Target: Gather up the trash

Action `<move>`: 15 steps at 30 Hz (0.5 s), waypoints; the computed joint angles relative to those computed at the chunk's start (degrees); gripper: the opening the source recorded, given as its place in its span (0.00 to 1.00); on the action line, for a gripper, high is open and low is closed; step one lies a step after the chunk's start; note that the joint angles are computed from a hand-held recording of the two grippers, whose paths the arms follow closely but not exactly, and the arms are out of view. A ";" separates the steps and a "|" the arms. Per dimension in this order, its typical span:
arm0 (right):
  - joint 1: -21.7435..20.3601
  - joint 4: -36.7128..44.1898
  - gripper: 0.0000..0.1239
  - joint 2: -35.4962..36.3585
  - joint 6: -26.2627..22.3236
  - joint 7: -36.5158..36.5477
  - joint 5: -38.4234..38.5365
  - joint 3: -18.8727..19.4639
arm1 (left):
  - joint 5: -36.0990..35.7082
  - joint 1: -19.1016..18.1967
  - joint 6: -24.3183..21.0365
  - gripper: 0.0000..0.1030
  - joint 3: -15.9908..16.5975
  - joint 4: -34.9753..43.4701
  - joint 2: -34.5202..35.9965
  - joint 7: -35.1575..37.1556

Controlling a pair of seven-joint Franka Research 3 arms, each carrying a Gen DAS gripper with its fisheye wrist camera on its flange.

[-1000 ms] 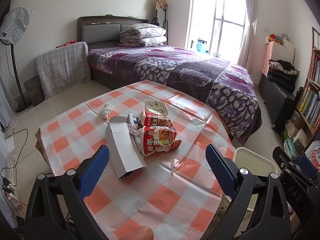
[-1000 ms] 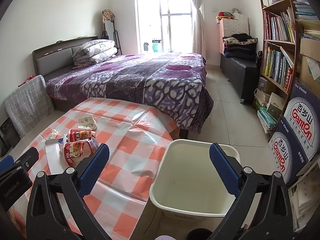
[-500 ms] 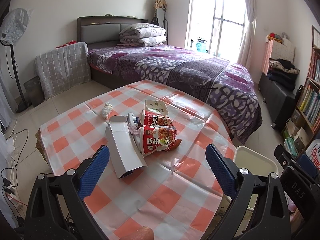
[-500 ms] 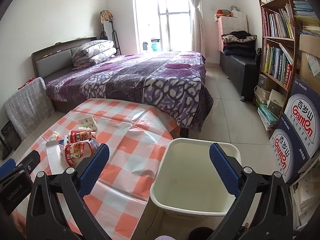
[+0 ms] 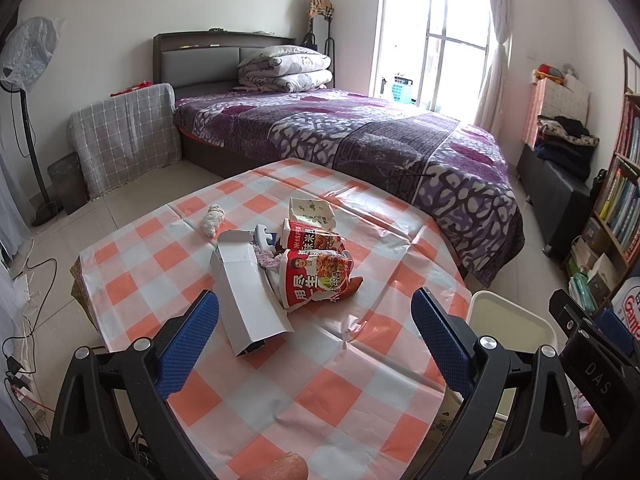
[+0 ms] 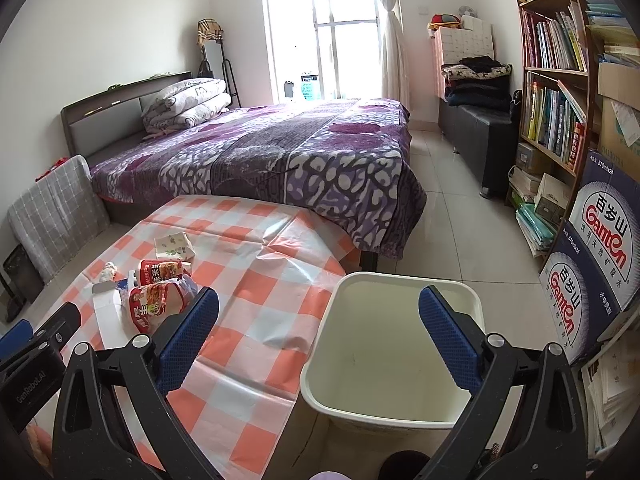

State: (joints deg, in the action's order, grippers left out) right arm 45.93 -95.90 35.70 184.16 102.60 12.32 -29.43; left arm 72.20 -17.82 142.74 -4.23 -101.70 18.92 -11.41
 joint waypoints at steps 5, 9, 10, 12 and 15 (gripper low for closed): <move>-0.09 0.01 0.78 -0.02 0.02 -0.04 0.08 0.12 | -0.06 -0.03 -0.01 0.91 0.02 0.04 0.03 0.06; -0.09 -0.01 0.78 -0.03 0.04 -0.10 0.14 0.14 | -0.09 -0.05 -0.03 0.91 0.03 0.07 0.06 0.15; -0.09 -0.01 0.78 -0.03 0.04 -0.12 0.15 0.14 | -0.10 -0.06 -0.02 0.91 0.04 0.07 0.06 0.15; -0.17 -0.01 0.78 -0.07 0.03 -0.16 0.17 0.23 | -0.07 -0.09 -0.05 0.91 0.03 0.09 0.14 0.16; -0.25 0.00 0.78 -0.08 0.05 -0.21 0.19 0.33 | -0.15 -0.07 -0.05 0.91 0.05 0.09 0.08 0.23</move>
